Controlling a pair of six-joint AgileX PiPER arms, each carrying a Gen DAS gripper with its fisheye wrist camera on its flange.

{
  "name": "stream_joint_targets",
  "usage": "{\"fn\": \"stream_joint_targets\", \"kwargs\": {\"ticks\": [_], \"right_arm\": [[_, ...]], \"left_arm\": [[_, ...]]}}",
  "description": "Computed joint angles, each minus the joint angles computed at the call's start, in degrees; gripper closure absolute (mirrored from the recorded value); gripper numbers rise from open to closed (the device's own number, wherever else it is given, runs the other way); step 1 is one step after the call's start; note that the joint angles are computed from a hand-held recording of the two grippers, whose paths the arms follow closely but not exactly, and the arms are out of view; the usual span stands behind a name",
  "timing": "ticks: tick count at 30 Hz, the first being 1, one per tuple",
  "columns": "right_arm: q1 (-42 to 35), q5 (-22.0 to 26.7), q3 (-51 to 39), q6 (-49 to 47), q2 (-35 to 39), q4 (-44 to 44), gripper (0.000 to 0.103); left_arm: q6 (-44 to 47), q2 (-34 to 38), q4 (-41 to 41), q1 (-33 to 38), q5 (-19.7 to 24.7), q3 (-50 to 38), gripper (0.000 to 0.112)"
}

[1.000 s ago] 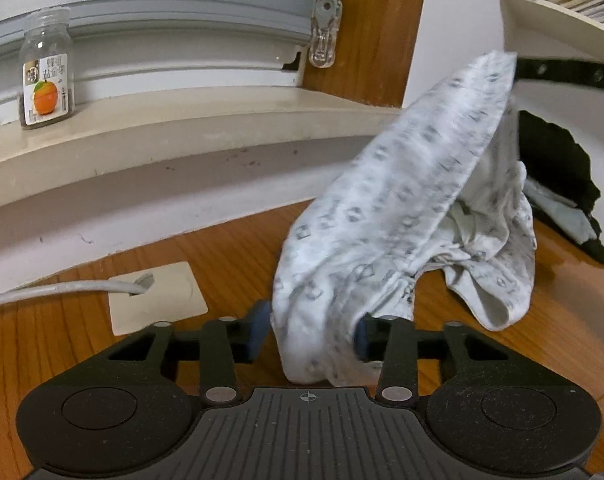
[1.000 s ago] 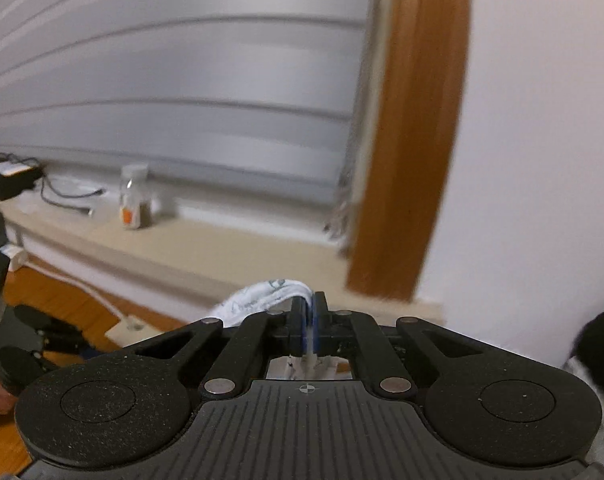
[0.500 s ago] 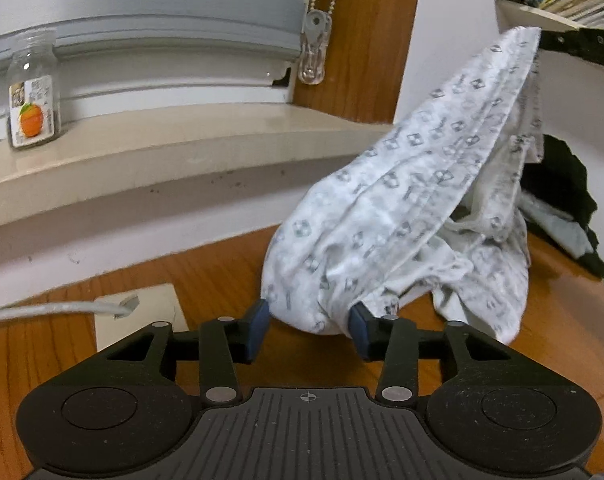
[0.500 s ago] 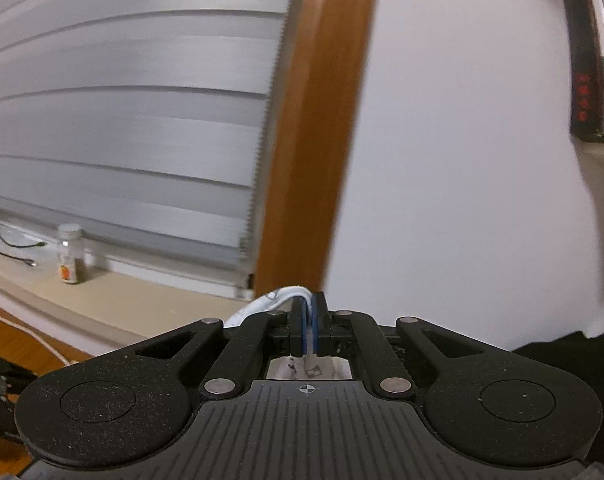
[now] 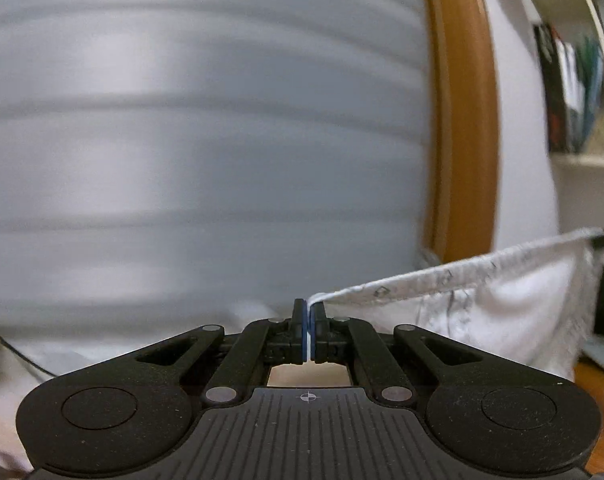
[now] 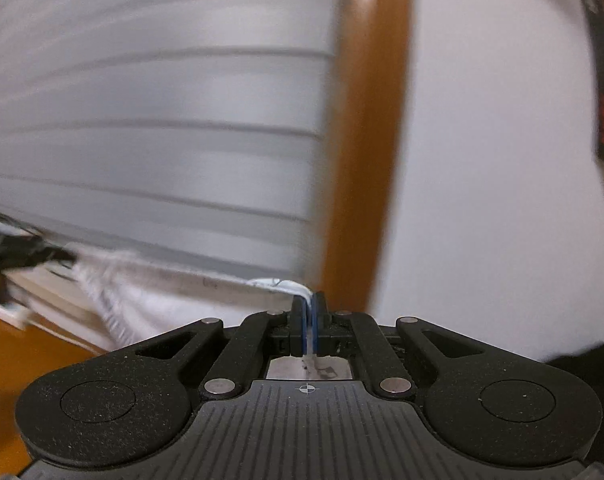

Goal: Fold clothes

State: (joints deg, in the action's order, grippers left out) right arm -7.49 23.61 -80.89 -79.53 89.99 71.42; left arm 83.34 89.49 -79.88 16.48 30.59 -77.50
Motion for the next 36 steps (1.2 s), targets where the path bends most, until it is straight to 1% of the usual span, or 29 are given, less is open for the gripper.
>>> {"fn": "stream_joint_targets", "kwargs": {"ticks": [3, 4, 5, 6, 7, 8, 9, 11, 12, 14, 17, 19, 21, 24, 27, 30, 33, 34, 35, 36], "right_arm": [[4.03, 2.99, -0.85, 2.24, -1.25, -1.57, 0.099], [5.00, 5.25, -2.22, 5.14, -0.56, -4.06, 0.099], [5.97, 7.42, -3.82, 8.54, 0.39, -7.20, 0.096], [7.05, 8.93, -5.04, 10.66, 1.38, -9.69, 0.094], [7.93, 9.63, -6.00, 11.65, 2.46, -11.00, 0.087], [8.67, 10.08, -6.90, 12.26, 3.59, -11.80, 0.078], [9.17, 10.20, -7.41, 12.85, 4.34, -12.73, 0.075], [9.64, 10.04, -7.91, 14.01, 5.49, -14.57, 0.074], [9.61, 9.87, -8.06, 14.63, 6.06, -15.41, 0.074], [9.70, 9.19, -8.53, 16.07, 7.53, -17.70, 0.073], [9.83, 8.07, -8.68, 19.37, 10.83, -21.91, 0.069], [9.44, 8.49, -9.49, 18.63, 14.49, -21.53, 0.069], [9.71, 7.72, -8.65, 17.06, 16.98, -20.84, 0.068], [11.21, 7.15, -9.83, 17.95, 21.85, -21.56, 0.068], [13.04, 6.97, -10.93, 17.38, 25.18, -21.65, 0.062], [14.92, 7.99, -13.32, 18.10, 28.15, -23.19, 0.060], [16.49, 8.55, -14.79, 18.72, 30.43, -27.01, 0.064], [16.93, 8.30, -15.20, 19.59, 31.15, -28.37, 0.070], [17.02, 8.61, -15.42, 20.27, 31.57, -29.10, 0.087], [16.97, 9.22, -15.65, 20.87, 31.90, -29.67, 0.095]], "left_arm": [[-11.76, 0.53, 14.86, 3.99, 5.11, -5.41, 0.109], [-13.83, 0.93, 18.04, 4.92, 6.83, -6.48, 0.102], [-14.43, 1.26, 19.58, 5.70, 8.12, -6.54, 0.095], [-14.99, 1.63, 21.10, 6.45, 9.40, -6.66, 0.081], [-14.63, 1.94, 21.50, 7.22, 10.54, -6.33, 0.065], [-13.39, 2.20, 20.83, 8.03, 11.55, -5.52, 0.060], [-12.52, 2.49, 20.23, 8.68, 12.25, -4.85, 0.060], [-12.58, 3.29, 20.49, 9.05, 12.85, -4.34, 0.060], [-12.50, 3.61, 20.71, 8.78, 12.55, -4.07, 0.059], [-12.69, 4.37, 21.54, 7.31, 11.37, -3.56, 0.054], [-12.64, 6.39, 21.75, 5.16, 10.56, -3.74, 0.053], [-11.60, 7.66, 21.00, 3.68, 9.67, -2.94, 0.051], [-10.33, 8.97, 20.07, 2.18, 8.69, -1.90, 0.050], [-10.30, 11.00, 20.45, 0.00, 7.27, -1.21, 0.050], [-9.91, 12.84, 19.89, -1.59, 5.99, -0.45, 0.050], [-9.76, 14.18, 19.42, -2.30, 5.57, -0.15, 0.050], [-8.76, 14.52, 18.91, -2.76, 4.86, 0.78, 0.050], [-8.43, 14.57, 18.65, -2.82, 4.81, 0.99, 0.050], [-8.14, 14.56, 18.41, -2.84, 4.78, 1.18, 0.050], [-8.01, 14.49, 18.26, -2.84, 4.74, 1.28, 0.050]]}}
